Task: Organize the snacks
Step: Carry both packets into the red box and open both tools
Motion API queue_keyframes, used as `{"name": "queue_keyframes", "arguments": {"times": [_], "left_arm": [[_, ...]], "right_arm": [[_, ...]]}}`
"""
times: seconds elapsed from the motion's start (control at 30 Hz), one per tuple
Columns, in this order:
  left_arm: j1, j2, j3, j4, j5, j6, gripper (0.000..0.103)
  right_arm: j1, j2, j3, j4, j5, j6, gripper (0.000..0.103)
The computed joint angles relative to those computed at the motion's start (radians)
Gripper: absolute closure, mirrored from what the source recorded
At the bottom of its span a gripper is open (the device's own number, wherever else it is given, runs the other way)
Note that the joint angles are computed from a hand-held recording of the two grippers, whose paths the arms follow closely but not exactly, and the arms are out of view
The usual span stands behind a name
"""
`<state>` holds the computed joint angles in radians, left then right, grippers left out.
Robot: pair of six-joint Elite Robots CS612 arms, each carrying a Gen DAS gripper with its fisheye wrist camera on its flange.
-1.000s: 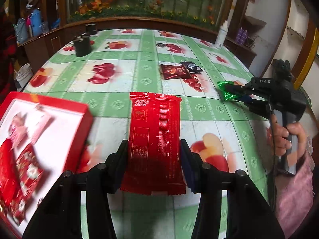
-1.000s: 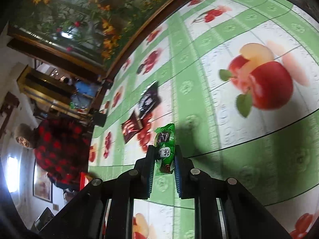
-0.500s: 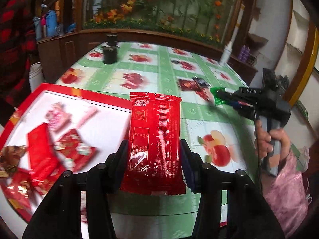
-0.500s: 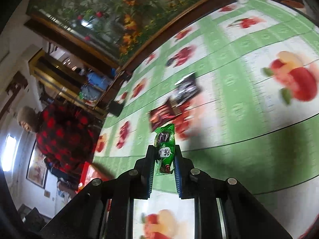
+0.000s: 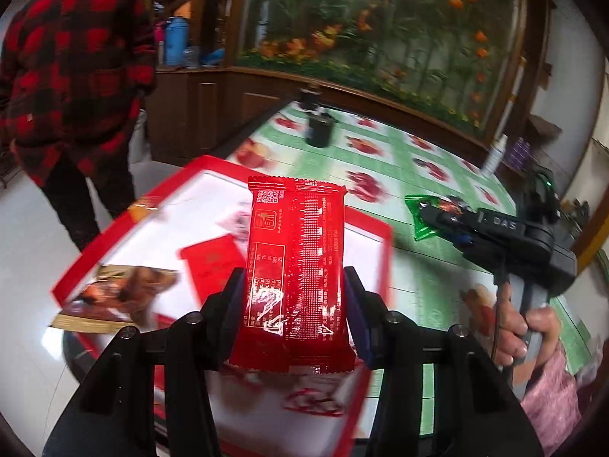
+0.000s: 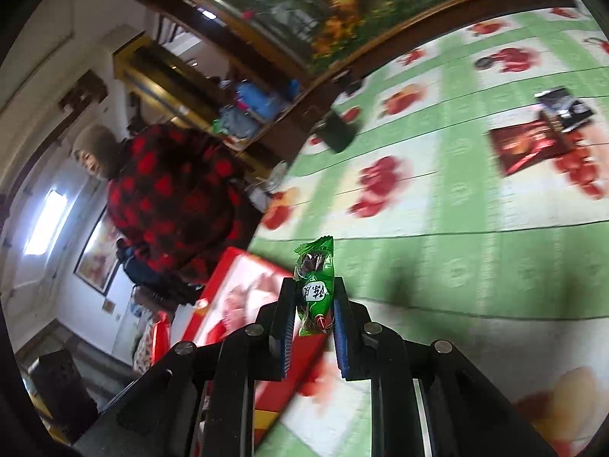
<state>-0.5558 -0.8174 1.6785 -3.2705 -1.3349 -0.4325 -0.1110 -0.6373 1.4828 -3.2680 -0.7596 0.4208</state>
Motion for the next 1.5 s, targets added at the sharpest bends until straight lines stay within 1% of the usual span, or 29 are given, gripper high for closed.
{"name": "queue_keyframes", "arguments": {"times": [0.13, 0.23, 0.33, 0.43, 0.53, 0.7, 0.8, 0.83, 0.87, 0.9, 0.97, 1.07, 1.2, 1.3, 1.5], "left_arm": [[0.016, -0.005, 0.018, -0.012, 0.006, -0.027, 0.055], [0.02, -0.009, 0.029, -0.023, 0.022, -0.037, 0.055], [0.024, -0.011, 0.04, -0.037, 0.035, -0.042, 0.055], [0.026, -0.012, 0.046, -0.045, 0.055, -0.045, 0.055], [0.033, -0.013, 0.048, -0.037, 0.053, -0.056, 0.055], [0.04, -0.012, 0.05, -0.033, 0.058, -0.066, 0.055], [0.046, -0.011, 0.052, -0.04, 0.041, -0.077, 0.055], [0.046, -0.01, 0.053, -0.043, 0.051, -0.086, 0.055], [0.045, -0.01, 0.053, -0.044, 0.054, -0.086, 0.055], [0.045, -0.01, 0.051, -0.04, 0.051, -0.083, 0.055], [0.044, -0.009, 0.047, -0.029, 0.05, -0.08, 0.055], [0.039, -0.008, 0.042, -0.014, 0.047, -0.067, 0.055], [0.029, -0.01, 0.039, 0.0, 0.043, -0.046, 0.055], [0.024, -0.011, 0.038, 0.014, 0.041, -0.038, 0.055], [0.015, -0.016, 0.038, 0.031, 0.041, -0.029, 0.055]], "right_arm": [[0.02, 0.014, -0.011, -0.056, 0.029, 0.045, 0.086], [0.029, 0.023, -0.018, -0.091, 0.054, 0.07, 0.086], [0.047, 0.037, -0.037, -0.099, 0.084, 0.085, 0.086], [0.065, 0.037, -0.043, -0.075, 0.093, 0.05, 0.085], [0.086, 0.036, -0.05, -0.039, 0.093, 0.0, 0.085], [0.105, 0.029, -0.041, -0.029, 0.099, -0.046, 0.082], [0.105, 0.029, -0.036, -0.059, 0.116, -0.036, 0.08], [0.104, 0.031, -0.038, -0.069, 0.124, -0.027, 0.07], [0.1, 0.033, -0.038, -0.087, 0.126, -0.002, 0.055], [0.097, 0.036, -0.036, -0.113, 0.117, 0.031, 0.05], [0.092, 0.038, -0.033, -0.153, 0.102, 0.079, 0.05], [0.086, 0.039, -0.031, -0.17, 0.103, 0.108, 0.05], [0.086, 0.029, -0.019, -0.14, 0.106, 0.076, 0.05], [0.086, 0.023, -0.013, -0.137, 0.104, 0.058, 0.05], [0.083, 0.023, -0.012, -0.148, 0.103, 0.074, 0.05]]}}
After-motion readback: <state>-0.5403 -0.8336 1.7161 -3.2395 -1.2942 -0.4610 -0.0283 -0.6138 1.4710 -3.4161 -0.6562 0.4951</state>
